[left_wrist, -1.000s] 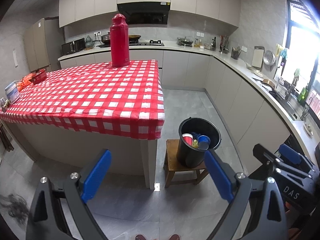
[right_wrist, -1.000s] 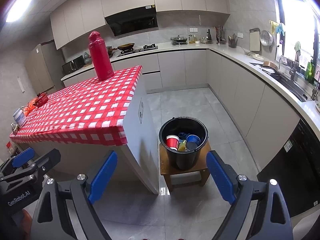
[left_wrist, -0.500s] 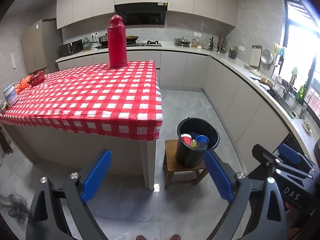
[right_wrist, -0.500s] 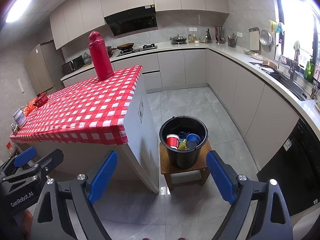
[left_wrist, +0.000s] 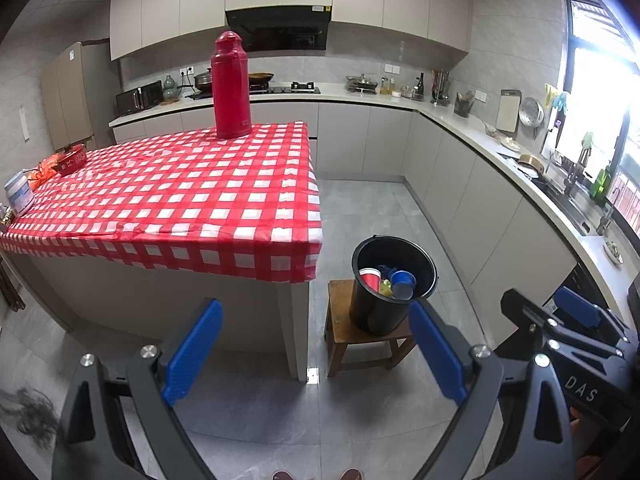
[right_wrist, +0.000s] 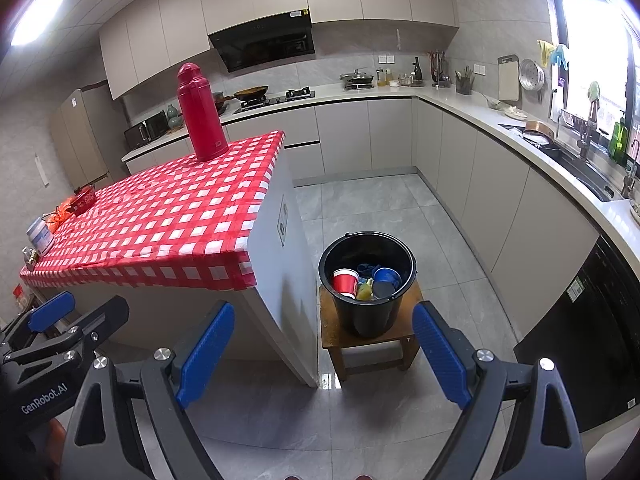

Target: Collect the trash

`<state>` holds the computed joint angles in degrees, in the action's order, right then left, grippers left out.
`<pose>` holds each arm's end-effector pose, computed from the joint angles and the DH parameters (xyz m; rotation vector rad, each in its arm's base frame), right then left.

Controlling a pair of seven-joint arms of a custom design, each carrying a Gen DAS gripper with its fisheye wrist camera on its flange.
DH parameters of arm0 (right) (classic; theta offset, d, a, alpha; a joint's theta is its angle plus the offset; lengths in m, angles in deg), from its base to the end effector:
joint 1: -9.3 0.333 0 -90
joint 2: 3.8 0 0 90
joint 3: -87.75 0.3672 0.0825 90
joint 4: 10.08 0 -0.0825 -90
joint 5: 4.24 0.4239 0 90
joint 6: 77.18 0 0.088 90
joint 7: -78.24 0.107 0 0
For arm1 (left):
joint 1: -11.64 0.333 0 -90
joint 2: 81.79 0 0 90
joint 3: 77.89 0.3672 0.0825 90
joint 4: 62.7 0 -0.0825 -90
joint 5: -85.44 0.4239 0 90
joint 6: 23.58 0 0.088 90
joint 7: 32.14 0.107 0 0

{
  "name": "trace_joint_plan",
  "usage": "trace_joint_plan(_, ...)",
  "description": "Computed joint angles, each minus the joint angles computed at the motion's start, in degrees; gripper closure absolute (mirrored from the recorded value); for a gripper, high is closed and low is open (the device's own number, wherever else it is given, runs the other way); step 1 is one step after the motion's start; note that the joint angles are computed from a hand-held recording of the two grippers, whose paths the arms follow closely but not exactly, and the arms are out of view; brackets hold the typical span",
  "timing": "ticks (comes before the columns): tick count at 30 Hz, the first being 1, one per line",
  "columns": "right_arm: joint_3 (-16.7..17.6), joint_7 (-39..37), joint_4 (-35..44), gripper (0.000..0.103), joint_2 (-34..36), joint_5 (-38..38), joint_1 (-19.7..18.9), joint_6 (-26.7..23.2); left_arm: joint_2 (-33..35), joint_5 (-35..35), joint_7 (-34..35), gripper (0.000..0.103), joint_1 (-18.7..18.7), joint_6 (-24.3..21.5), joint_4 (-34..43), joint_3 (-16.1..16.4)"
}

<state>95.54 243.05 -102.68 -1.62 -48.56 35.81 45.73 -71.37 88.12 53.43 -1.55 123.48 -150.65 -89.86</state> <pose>0.5584 0.3430 0.7028 -1.3034 2.0524 -0.8369 0.6545 -0.2905 0.6971 -1.4300 2.0863 -0.9897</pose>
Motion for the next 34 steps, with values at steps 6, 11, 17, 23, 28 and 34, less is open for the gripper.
trace_joint_plan(6,-0.1,-0.2,-0.1,0.011,-0.1,0.1,-0.1,0.3,0.0,0.0,0.1,0.008,0.0,-0.1,0.0,0.0)
trace_joint_plan(11,-0.1,-0.3,0.0,0.011,0.0,0.3,-0.2,0.5,0.7,-0.1,0.0,0.008,-0.1,-0.9,1.0,0.0)
trace_joint_plan(17,-0.2,-0.6,0.1,0.011,0.1,0.6,-0.2,0.4,1.8,-0.1,0.2,0.008,-0.3,-2.1,2.7,-0.1)
trace_joint_plan(23,-0.5,-0.5,0.1,0.011,0.4,1.0,-0.5,0.8,2.7,-1.9,2.0,0.008,-0.1,-2.4,3.5,-0.6)
trace_joint_plan(28,-0.7,-0.1,0.2,0.011,0.6,0.9,-0.6,0.9,3.1,-3.7,4.3,0.008,0.1,-0.8,3.6,-1.0)
trace_joint_plan(34,-0.9,0.4,0.5,0.011,0.8,0.6,-0.8,0.5,4.5,-3.9,4.5,0.008,-0.2,-1.8,5.6,-0.7)
